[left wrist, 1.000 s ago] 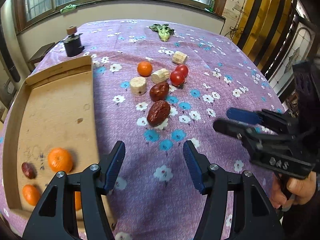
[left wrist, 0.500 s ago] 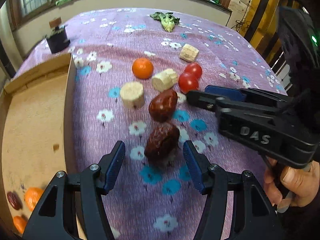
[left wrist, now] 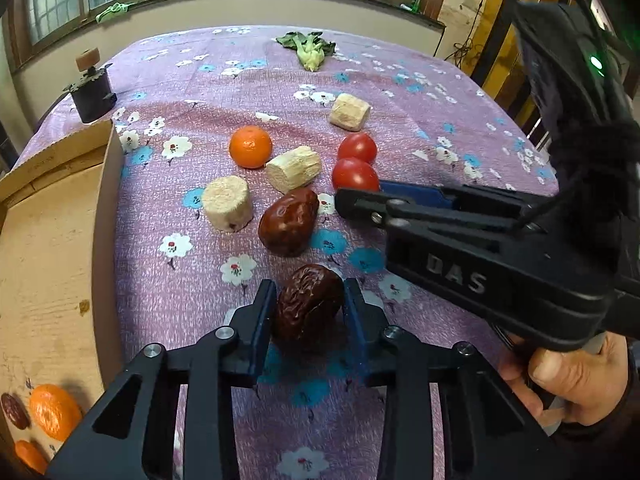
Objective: Organize fruits
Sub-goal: 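Carry the date and tomato over the cardboard tray with both grippers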
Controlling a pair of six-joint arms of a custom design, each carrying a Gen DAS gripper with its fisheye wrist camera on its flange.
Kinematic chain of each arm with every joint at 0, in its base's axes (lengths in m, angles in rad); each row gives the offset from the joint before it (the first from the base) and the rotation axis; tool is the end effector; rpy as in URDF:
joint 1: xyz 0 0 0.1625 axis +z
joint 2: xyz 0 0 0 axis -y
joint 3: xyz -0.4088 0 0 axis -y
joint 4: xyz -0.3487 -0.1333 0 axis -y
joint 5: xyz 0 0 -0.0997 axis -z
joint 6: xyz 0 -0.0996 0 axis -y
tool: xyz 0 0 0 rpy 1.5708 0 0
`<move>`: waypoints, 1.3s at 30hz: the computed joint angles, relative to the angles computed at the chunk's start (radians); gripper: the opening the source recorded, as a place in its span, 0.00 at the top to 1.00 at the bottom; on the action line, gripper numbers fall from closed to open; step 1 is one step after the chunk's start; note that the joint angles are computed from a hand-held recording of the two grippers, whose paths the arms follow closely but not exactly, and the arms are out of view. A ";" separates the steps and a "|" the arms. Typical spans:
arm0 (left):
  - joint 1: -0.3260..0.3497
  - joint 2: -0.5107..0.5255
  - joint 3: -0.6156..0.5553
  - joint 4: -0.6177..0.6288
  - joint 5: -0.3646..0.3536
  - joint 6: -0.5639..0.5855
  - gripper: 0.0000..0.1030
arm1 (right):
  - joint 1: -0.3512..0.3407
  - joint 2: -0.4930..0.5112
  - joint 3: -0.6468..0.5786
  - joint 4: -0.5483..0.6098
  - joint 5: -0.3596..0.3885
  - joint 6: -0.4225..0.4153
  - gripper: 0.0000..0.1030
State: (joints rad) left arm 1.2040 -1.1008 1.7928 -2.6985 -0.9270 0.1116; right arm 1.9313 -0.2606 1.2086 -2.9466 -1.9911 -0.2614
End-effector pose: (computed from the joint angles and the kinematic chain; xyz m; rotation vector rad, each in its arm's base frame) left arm -0.0269 -0.6085 0.2743 0.4102 2.4558 -0.6506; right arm 0.3431 -0.6474 -0.0568 0.7021 -2.5906 0.6100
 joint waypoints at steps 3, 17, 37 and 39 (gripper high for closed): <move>-0.005 -0.024 0.027 -0.009 -0.012 -0.009 0.70 | 0.006 -0.041 0.079 -0.045 0.024 0.009 0.72; -0.054 -0.174 0.172 -0.068 -0.010 -0.052 0.70 | 0.036 -0.172 0.354 -0.239 0.072 0.073 0.72; -0.093 -0.309 0.271 -0.129 0.034 -0.058 0.70 | 0.111 -0.197 0.442 -0.280 0.081 0.082 0.72; -0.092 -0.320 0.277 -0.132 0.038 -0.060 0.70 | 0.119 -0.195 0.441 -0.279 0.082 0.080 0.72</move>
